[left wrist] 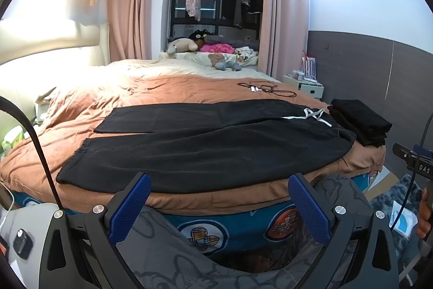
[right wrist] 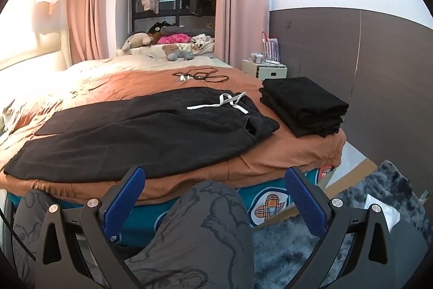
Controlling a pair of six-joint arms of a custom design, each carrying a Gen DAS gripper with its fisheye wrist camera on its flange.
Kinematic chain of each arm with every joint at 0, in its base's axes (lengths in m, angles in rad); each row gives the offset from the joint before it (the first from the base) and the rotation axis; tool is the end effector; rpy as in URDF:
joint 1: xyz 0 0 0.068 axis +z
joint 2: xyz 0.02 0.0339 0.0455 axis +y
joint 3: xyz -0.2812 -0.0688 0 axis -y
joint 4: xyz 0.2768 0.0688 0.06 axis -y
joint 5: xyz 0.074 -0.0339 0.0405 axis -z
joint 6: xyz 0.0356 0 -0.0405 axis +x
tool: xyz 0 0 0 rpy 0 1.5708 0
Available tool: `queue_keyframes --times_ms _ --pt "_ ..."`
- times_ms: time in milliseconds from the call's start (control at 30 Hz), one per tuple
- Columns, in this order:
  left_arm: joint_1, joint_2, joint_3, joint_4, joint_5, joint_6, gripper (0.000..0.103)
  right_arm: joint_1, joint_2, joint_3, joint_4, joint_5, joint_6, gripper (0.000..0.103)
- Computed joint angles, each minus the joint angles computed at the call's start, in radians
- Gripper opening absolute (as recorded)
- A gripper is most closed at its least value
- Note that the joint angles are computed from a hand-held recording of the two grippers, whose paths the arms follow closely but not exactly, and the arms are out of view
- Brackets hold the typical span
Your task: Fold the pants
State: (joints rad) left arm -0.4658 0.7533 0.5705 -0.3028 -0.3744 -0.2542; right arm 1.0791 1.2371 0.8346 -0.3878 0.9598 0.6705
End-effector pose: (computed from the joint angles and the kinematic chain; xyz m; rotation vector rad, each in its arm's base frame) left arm 0.1780 -0.0749 0.2645 -0.0160 2.0208 -0.0705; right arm 0.1544 0.2265 0.2589 0.0132 1.9908 -0.0351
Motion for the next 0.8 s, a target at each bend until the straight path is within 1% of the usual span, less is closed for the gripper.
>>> queue_keyframes --times_ms 333,533,633,800 --pt "-0.03 -0.019 -0.003 -0.002 -0.019 0.015 0.103 0.01 -0.001 -0.002 -0.008 0.012 0.031 0.103" --pt "-0.021 -0.03 0.0 -0.019 -0.009 0.014 0.102 0.004 0.009 0.005 -0.02 0.006 0.065 0.103" --pt "-0.021 -0.041 -0.002 -0.024 -0.003 0.008 0.103 0.011 0.017 0.016 -0.033 0.009 0.069 0.103" --pt "-0.032 -0.042 0.004 -0.029 -0.018 0.009 0.102 0.014 0.018 0.023 -0.031 0.019 0.062 0.103"
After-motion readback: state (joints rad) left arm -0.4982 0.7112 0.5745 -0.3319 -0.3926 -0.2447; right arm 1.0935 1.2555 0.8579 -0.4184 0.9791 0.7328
